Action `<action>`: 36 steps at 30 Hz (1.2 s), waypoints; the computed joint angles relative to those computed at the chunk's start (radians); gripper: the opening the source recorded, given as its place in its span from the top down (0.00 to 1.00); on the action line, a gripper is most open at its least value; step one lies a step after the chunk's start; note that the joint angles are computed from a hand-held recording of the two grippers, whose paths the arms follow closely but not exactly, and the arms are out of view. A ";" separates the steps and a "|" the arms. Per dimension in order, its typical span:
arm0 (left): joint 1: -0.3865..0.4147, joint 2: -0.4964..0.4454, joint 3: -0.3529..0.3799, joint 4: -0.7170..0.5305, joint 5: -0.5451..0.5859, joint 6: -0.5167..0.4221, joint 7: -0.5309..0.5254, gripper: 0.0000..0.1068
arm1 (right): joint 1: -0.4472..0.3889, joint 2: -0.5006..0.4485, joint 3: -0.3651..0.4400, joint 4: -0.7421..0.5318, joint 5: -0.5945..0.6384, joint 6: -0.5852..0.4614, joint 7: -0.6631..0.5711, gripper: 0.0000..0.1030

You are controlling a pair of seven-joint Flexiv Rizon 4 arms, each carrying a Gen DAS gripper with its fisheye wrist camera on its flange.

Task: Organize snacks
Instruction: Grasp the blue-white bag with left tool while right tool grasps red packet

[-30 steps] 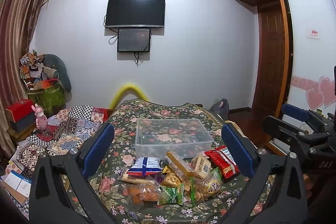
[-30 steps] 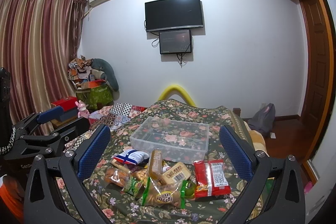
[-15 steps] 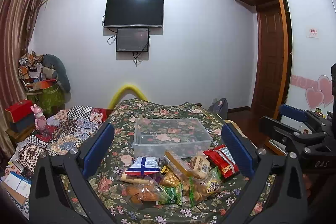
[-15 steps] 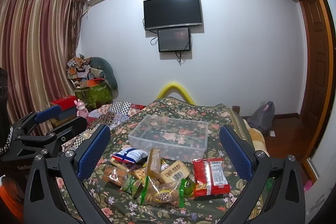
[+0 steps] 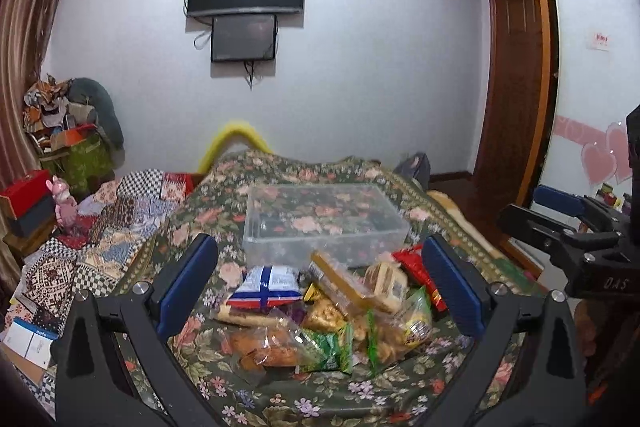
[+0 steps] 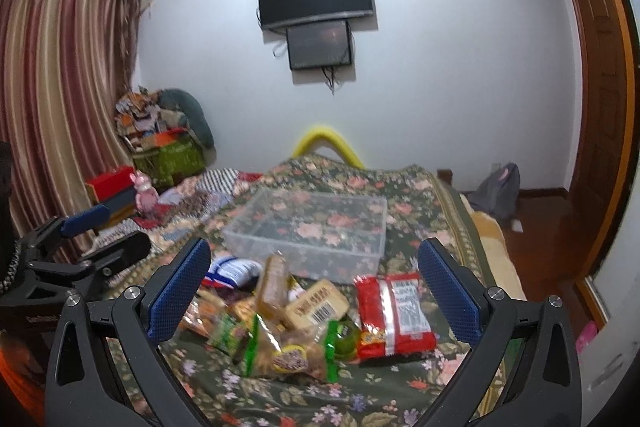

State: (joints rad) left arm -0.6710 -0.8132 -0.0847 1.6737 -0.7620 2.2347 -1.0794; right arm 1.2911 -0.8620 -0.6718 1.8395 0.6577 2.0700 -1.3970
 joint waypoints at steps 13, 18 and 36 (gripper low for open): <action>-0.036 -0.107 0.145 -0.115 -0.132 -0.280 0.034 0.08 | -0.183 -0.023 0.104 -0.034 -0.214 -0.242 0.154 0.04; -0.095 -0.163 0.318 -0.208 -0.175 -0.493 -0.023 0.09 | -0.252 -0.027 0.144 -0.049 -0.303 -0.288 0.209 0.06; -0.002 -0.346 0.477 -0.562 0.077 -0.986 -0.300 0.17 | -0.510 -0.065 0.333 -0.165 -0.621 -0.393 0.353 0.09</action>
State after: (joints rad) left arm -0.6732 -1.1597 0.3927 1.1116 -0.6847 1.2482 -1.3790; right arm 0.7812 -0.9275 -0.3389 1.6748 0.0367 1.6768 -1.0439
